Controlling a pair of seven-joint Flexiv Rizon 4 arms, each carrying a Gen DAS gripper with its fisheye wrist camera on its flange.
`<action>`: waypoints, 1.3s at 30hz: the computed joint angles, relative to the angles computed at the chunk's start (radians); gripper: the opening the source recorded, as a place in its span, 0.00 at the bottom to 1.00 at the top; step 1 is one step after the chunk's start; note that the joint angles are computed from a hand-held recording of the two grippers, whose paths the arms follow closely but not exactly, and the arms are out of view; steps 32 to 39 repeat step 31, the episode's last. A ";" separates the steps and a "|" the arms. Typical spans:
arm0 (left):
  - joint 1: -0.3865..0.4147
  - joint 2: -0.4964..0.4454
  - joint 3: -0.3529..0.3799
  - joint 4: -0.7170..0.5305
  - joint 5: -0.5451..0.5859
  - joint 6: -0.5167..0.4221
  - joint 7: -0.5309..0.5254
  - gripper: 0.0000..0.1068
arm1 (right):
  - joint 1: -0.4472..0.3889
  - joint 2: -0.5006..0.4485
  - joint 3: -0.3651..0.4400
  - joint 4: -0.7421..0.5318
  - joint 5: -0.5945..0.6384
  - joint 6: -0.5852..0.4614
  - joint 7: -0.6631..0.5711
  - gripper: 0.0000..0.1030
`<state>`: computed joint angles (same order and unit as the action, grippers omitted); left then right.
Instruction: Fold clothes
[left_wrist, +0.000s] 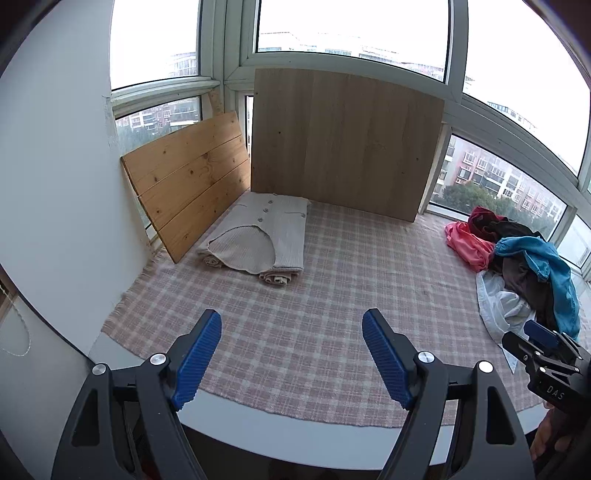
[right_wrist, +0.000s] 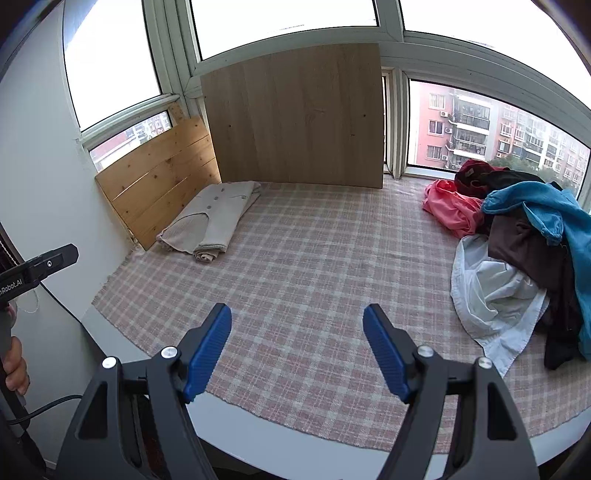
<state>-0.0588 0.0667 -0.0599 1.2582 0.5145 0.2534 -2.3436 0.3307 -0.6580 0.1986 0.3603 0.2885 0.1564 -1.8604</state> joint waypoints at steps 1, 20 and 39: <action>-0.001 -0.001 -0.002 -0.002 0.002 -0.004 -0.004 0.72 | 0.000 0.000 0.000 0.001 0.000 -0.001 -0.005 0.71; -0.021 -0.036 0.002 -0.046 -0.008 -0.015 0.033 0.72 | -0.007 -0.019 -0.004 -0.020 0.002 -0.018 0.011 0.71; -0.042 -0.053 0.002 -0.080 0.035 -0.013 0.066 0.72 | 0.001 -0.046 -0.009 -0.063 -0.008 -0.038 0.024 0.71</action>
